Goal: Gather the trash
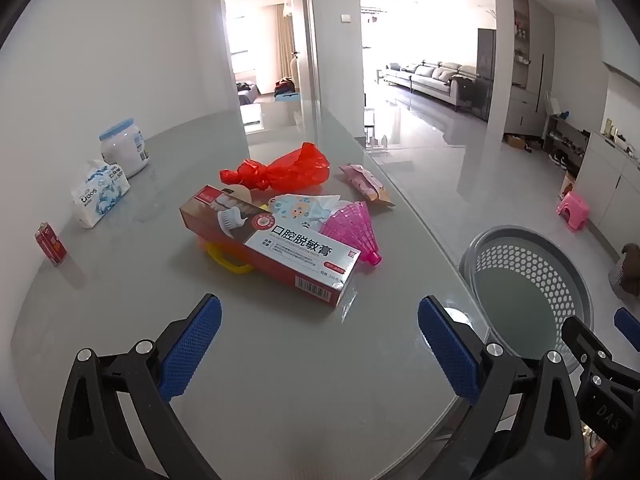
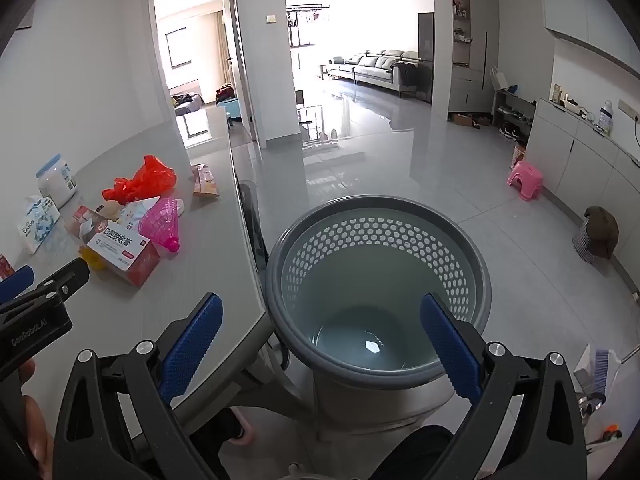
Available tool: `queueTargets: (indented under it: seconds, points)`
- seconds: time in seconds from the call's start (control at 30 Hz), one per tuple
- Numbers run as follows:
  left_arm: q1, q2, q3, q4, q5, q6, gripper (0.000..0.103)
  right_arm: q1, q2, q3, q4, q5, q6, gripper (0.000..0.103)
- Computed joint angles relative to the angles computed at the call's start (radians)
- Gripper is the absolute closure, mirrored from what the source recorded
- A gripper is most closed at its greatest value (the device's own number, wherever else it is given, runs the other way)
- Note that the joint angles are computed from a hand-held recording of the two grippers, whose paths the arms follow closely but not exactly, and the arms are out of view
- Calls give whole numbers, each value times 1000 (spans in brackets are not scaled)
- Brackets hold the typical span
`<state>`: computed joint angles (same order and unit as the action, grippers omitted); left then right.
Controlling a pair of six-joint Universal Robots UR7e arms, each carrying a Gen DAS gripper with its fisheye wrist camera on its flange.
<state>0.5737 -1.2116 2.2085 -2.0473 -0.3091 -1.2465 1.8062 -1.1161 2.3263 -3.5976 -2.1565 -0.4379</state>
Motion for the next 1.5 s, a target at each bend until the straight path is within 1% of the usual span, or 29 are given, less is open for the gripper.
queueTargets:
  seconds: [0.27, 0.47, 0.5, 0.57, 0.6, 0.8, 0.87, 1.07, 1.5]
  points:
    - [1, -1, -1, -8, -11, 3, 6, -1, -1, 3, -10, 2, -6, 8]
    - [-2, 1, -8, 12, -9, -4, 6, -2, -8, 6, -12, 6, -8, 8]
    - [-1, 4, 4, -7, -10, -1, 6, -2, -8, 5, -11, 5, -8, 8]
    - [-2, 7, 0, -4, -11, -4, 6, 1, -18, 6, -5, 1, -10, 8]
    - [-1, 4, 3, -9, -10, 1, 6, 5, 0, 1, -18, -2, -7, 8]
    - [-2, 3, -2, 3, -10, -6, 6, 5, -4, -2, -15, 0, -8, 8]
    - [-2, 3, 0, -4, -11, 0, 6, 5, -21, 6, -12, -1, -8, 8]
    - [-4, -6, -7, 35, -16, -19, 6, 6, -27, 5, -10, -2, -7, 8]
    - [-2, -4, -5, 15, -19, -6, 6, 0, -25, 10, -14, 1, -10, 8]
